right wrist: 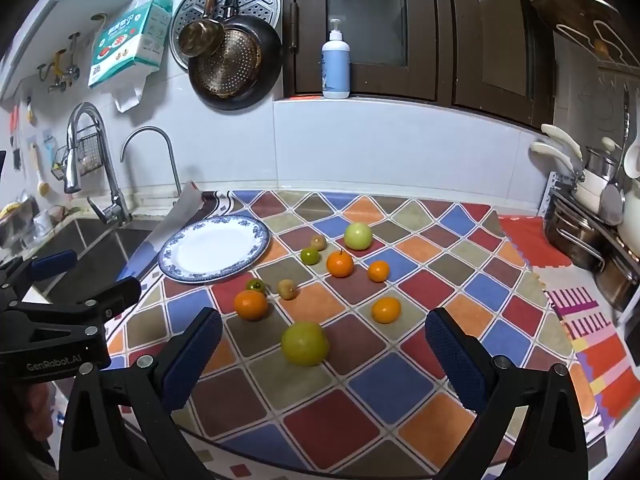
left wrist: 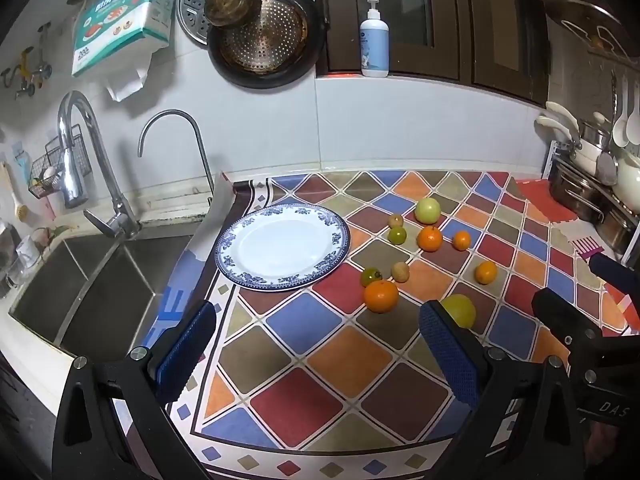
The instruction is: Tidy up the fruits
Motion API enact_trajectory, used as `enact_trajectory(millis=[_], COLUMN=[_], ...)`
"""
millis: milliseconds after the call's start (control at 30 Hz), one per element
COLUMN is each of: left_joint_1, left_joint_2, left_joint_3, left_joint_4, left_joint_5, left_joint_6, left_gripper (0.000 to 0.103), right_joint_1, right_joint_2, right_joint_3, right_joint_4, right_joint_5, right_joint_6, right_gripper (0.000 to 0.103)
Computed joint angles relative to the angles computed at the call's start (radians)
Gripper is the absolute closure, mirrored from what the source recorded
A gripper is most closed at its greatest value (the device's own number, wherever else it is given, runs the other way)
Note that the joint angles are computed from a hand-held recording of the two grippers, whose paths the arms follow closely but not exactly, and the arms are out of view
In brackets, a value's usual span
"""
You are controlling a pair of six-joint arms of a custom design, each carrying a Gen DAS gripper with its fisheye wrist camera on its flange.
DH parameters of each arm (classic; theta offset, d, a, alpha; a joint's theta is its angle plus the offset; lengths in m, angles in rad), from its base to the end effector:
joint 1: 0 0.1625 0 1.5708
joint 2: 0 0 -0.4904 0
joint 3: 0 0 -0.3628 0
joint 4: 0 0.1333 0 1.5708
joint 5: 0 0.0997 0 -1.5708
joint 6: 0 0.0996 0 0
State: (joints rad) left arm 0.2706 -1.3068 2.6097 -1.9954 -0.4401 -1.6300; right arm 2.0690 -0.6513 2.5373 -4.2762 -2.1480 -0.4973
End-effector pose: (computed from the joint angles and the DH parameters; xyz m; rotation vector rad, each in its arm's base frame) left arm -0.1860 -0.2834 0.1822 0.2500 1.9942 -1.1197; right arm 0.2636 -0.3194 0.1307 0.8670 -2.2384 1.0342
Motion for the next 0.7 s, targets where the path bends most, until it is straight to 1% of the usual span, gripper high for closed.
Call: enact_trajectory(millis=[133, 333, 500, 700], left_joint_1=[-0.007, -0.006, -0.012, -0.012], left_joint_2=[0.001, -0.008, -0.018, -0.017], left_joint_3=[-0.002, -0.008, -0.019, -0.021], left_joint_4=[0.02, 0.036, 0.079, 0.083], left_joint_5=[-0.001, -0.002, -0.003, -0.002], left_joint_6=[-0.02, -0.022, -0.04, -0.041], left_gripper=[0.0, 0.0, 0.0, 0.0], right_joint_1=[0.0, 0.001, 0.0, -0.001], right_joint_2=[0.0, -0.001, -0.004, -0.003], right_joint_3=[0.003, 0.002, 0.003, 0.005], right_joint_4=[-0.002, 0.002, 0.003, 0.0], right_joint_5=[0.003, 0.003, 0.003, 0.006], right_joint_6=[0.0, 0.003, 0.001, 0.0], right_gripper=[0.001, 0.001, 0.001, 0.001])
